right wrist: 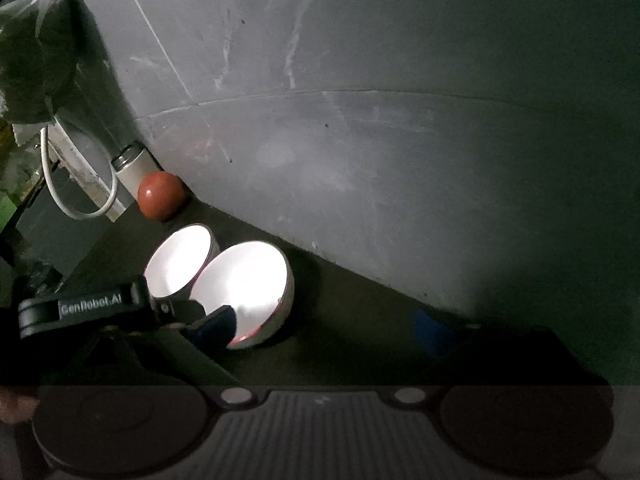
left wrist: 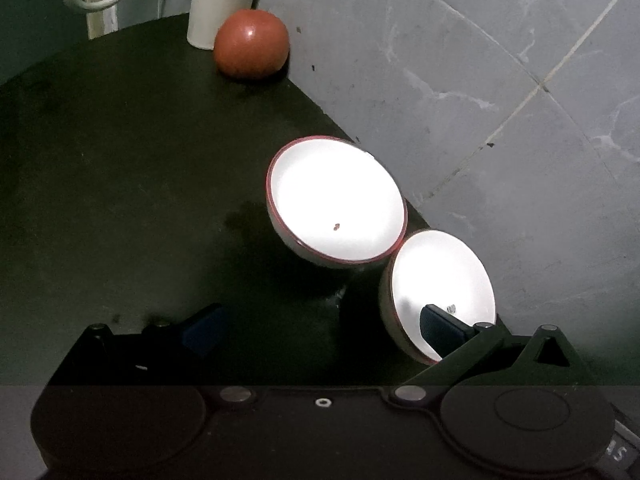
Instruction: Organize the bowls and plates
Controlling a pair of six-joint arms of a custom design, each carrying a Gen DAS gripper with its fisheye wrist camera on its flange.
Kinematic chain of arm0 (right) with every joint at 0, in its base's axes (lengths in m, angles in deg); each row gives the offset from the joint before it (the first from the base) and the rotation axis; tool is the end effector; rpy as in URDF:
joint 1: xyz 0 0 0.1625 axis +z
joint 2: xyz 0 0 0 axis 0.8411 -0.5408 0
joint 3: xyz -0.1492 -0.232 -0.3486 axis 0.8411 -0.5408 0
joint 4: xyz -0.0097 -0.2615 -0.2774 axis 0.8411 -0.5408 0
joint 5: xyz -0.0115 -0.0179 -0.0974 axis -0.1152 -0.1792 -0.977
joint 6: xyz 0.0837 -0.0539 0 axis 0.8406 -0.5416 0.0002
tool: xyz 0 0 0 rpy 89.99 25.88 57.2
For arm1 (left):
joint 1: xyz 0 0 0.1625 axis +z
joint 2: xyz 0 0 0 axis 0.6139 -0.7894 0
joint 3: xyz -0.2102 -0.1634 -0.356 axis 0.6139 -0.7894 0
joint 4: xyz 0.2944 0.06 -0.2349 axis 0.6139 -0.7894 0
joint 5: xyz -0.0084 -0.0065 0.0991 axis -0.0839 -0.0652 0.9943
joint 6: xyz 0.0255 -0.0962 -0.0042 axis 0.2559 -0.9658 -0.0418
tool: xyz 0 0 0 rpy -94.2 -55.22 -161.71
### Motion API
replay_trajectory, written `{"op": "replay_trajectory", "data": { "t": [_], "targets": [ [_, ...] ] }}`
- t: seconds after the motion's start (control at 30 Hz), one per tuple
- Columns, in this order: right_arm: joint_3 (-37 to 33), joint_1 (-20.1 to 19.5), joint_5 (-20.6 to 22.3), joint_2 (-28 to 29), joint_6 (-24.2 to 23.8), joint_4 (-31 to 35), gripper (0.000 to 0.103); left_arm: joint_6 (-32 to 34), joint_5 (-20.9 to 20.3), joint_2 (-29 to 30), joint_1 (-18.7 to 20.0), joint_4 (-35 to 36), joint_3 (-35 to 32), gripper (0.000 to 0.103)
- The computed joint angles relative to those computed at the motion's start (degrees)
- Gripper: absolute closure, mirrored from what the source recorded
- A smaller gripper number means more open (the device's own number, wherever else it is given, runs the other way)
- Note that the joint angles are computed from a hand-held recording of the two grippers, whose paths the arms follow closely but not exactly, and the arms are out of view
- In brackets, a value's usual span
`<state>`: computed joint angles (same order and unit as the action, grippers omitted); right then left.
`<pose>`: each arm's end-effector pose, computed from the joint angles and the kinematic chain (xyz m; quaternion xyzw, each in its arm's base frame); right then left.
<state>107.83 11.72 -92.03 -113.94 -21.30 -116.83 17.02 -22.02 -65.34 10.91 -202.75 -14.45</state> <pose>-0.0944 -0.6075 0.3050 0.1048 -0.9170 0.3323 0.1943 -0.3246 -0.6795 -0.1097 -0.0429 0.9222 -0.2957 0.2453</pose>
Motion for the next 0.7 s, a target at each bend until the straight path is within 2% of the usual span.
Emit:
{"op": "replay_trajectory", "data": {
  "t": [0.27,0.4,0.47,0.57,0.7],
  "targets": [
    [-1.9,0.4,-0.3,1.8,0.3,0.9,0.023,0.0,0.3,0.7,0.1,-0.9,-0.9,0.002],
    [-2.8,0.7,-0.4,2.5,0.4,1.8,0.03,0.3,0.7,0.9,-0.2,-1.0,-1.0,0.01],
    [-3.1,0.7,-0.1,2.5,0.4,2.6,0.038,0.7,0.5,0.9,-0.2,-0.9,-1.2,0.014],
    [-3.5,1.1,-0.4,2.8,0.3,3.3,0.049,1.0,-0.1,0.7,-0.3,-1.4,-0.9,0.027],
    [-4.1,1.2,-0.1,2.9,0.4,5.0,0.067,2.6,-2.7,0.8,0.0,-3.2,-1.0,0.056]
  ]
}}
